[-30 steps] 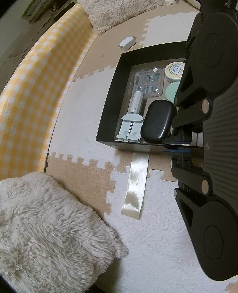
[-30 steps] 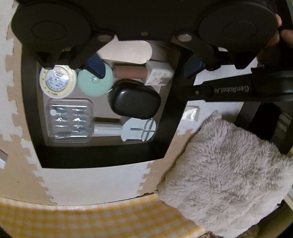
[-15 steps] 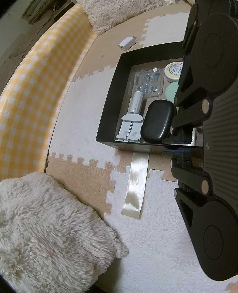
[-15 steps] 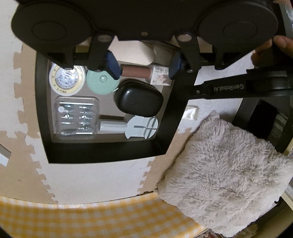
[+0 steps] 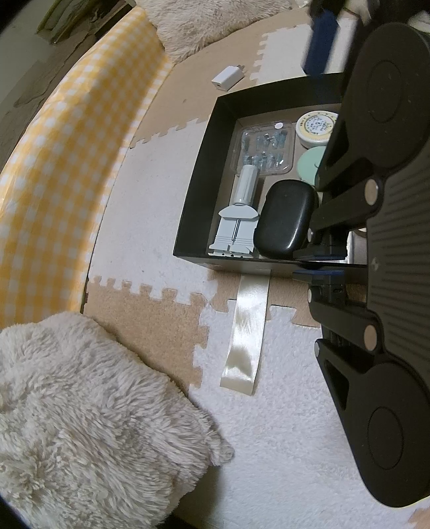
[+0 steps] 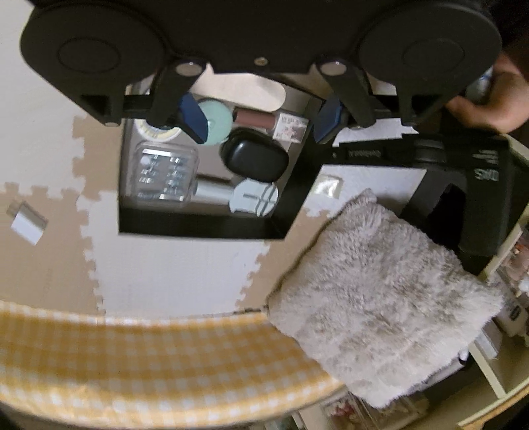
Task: Organize rigid objects
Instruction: 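Move the right tool to the white USB charger and grasp it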
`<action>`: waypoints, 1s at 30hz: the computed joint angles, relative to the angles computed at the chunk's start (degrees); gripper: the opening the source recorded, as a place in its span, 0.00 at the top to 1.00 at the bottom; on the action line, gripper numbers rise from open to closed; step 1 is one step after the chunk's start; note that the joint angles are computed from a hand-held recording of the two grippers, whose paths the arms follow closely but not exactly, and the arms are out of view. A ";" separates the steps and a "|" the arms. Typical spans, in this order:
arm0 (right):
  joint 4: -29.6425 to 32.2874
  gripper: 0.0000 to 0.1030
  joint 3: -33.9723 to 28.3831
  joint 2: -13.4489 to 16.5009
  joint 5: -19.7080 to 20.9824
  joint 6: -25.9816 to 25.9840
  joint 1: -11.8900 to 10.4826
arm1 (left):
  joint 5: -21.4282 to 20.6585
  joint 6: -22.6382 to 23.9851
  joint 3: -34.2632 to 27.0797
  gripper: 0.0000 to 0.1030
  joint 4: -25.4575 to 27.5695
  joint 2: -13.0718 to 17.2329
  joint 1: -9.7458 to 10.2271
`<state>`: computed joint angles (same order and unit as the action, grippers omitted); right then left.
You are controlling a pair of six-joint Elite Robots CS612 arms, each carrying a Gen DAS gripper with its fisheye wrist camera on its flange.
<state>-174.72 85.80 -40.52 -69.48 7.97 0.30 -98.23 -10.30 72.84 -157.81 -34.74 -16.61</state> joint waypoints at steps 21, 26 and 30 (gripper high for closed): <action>-12.97 0.00 1.65 -0.26 -15.15 3.76 -4.75 | 1.66 1.94 0.11 0.96 0.36 -0.14 -0.42; -12.98 0.00 0.54 1.72 -17.61 8.86 -6.06 | 2.72 4.00 0.52 0.96 -0.38 -0.26 -0.70; -11.71 0.00 -1.20 3.40 -19.12 11.89 -6.64 | 3.14 5.12 0.67 0.96 -0.79 -0.26 -0.81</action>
<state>-186.42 84.61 -37.12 -88.60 19.86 -6.34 -95.09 -5.18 73.51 -158.59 -35.01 -17.43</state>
